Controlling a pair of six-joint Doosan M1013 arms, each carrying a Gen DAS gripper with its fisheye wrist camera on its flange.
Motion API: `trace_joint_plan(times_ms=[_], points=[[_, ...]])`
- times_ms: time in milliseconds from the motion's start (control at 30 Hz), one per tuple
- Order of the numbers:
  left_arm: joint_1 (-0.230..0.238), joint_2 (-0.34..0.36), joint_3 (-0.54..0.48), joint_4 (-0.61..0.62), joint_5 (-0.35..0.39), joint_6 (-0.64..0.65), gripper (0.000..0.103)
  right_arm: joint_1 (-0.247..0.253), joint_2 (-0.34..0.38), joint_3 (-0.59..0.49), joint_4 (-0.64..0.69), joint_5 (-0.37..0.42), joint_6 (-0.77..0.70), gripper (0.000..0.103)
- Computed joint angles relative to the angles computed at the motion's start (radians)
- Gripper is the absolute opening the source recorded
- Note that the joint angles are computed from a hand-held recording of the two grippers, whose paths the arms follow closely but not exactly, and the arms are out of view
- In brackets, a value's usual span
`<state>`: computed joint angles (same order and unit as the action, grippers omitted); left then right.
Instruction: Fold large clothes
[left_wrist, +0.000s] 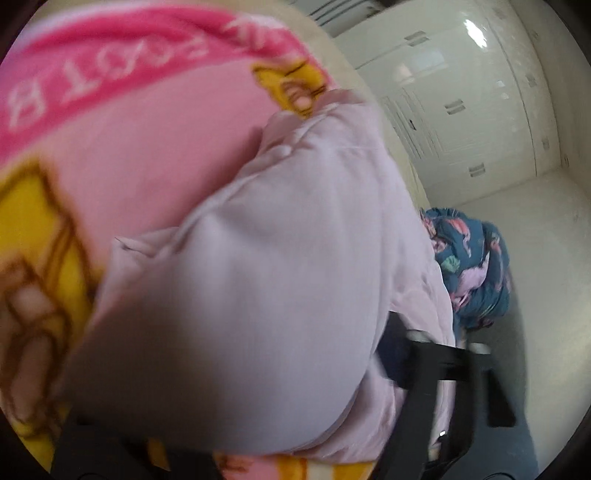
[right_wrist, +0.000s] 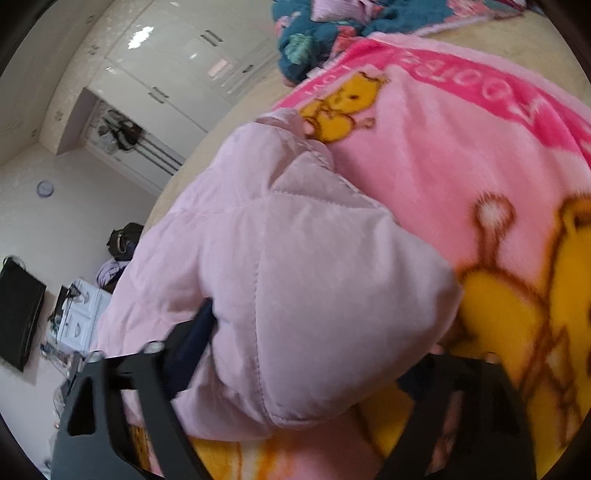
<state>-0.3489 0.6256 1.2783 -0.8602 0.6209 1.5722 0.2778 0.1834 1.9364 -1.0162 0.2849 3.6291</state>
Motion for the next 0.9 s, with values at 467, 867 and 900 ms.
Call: trace_joint_plan(times_ms=[467, 867, 900], points=[[-0.038, -0.065, -0.033, 0.236, -0.014, 0.106, 0.028, 0.112, -0.021, -0.131, -0.015, 0.275, -0.431, 0.026], [-0.018, -0.219, 0.167, 0.128, -0.06, 0.34, 0.028, 0.275, -0.101, -0.085, -0.177, 0.4, -0.434, 0.025], [-0.015, -0.234, 0.194, 0.122, -0.068, 0.361, 0.028, 0.286, -0.106, -0.078, -0.178, 0.407, -0.428, 0.025]])
